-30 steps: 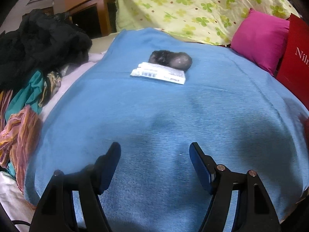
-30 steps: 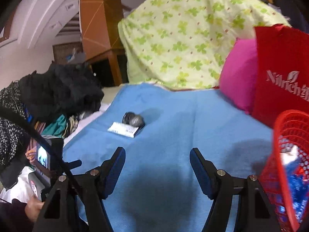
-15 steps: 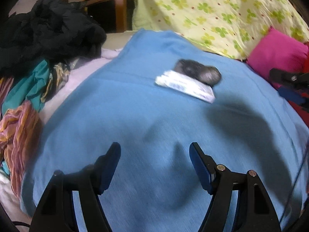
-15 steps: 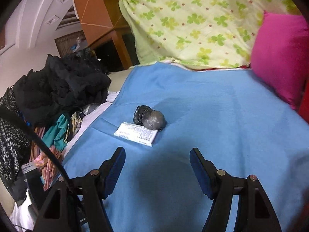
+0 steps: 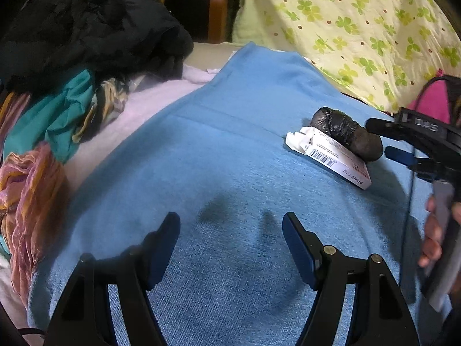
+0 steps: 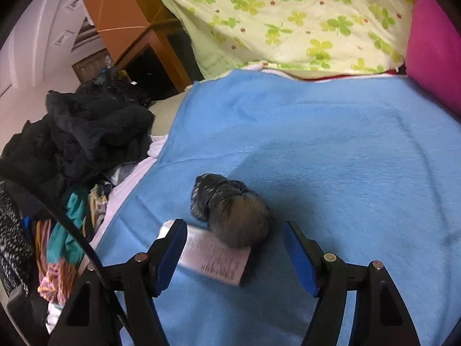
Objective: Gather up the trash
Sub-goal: 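Grasp the black plastic bag with the right tool, then grasp the white printed receipt with the left tool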
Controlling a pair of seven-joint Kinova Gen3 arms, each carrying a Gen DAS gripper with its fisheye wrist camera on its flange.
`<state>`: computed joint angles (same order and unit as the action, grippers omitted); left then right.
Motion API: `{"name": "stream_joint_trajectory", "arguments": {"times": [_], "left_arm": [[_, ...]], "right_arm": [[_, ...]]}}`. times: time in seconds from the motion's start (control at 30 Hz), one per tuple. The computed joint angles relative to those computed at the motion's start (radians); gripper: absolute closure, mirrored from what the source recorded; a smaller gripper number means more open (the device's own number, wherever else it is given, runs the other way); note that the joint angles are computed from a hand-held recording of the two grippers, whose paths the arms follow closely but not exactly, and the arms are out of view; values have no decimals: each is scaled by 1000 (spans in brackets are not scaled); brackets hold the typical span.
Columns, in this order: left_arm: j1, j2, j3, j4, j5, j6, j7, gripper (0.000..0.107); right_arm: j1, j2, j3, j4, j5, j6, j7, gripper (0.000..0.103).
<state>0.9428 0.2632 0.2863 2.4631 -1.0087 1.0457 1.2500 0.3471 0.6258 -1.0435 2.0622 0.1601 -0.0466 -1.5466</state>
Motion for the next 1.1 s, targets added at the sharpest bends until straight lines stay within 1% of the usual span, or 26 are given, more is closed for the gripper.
{"name": "stream_joint_trajectory", "arguments": {"times": [0.1,0.2,0.23,0.27,0.33,0.37,0.4,0.43,0.47,0.5,0.57,0.67,0.93,1.03,1.1], "left_arm": [[-16,-6,-6,12,-10,-31,1,34],[-23,-7,-8,16,-18,-42,3,34],[-23,-6,-8,15,-17,-39,2,34],[-25,-4,-8,14,-17,-39,-2,34],[-30,-2,-11,13,-18,-43,-9,34],[-33,-1,-12,12,-18,-45,-11,34],[-34,0,-13,12,-17,-45,-13,34],[-34,0,-13,12,-16,-45,-15,34],[-34,-1,-14,12,-15,-45,-16,34],[-33,0,-13,11,-14,-44,-17,34],[-32,0,-14,11,-13,-44,-16,34],[-32,1,-14,8,-2,-38,-21,34],[-25,-16,-12,41,16,-37,53,34],[-18,-23,-5,46,37,-22,76,34],[4,-33,5,58,49,-5,130,34]], "right_arm": [[-70,32,56,-45,-13,2,-14,30],[-117,72,88,-102,-36,50,-17,31],[-116,88,86,-109,-43,55,-5,38],[-110,105,77,-113,-46,57,9,48],[-84,134,47,-112,-53,56,41,56],[-70,138,36,-101,-59,40,50,63],[-56,141,26,-93,-62,35,56,64],[-59,131,34,-94,-70,46,53,64],[-75,119,57,-102,-84,73,44,65],[-78,120,61,-112,-100,106,52,66],[-64,115,48,-108,-114,127,81,67],[-26,112,1,-88,-133,146,142,68],[34,60,-78,-12,-233,224,247,68],[92,86,-128,6,-279,297,295,68],[144,104,-169,30,-308,334,335,68]]}}
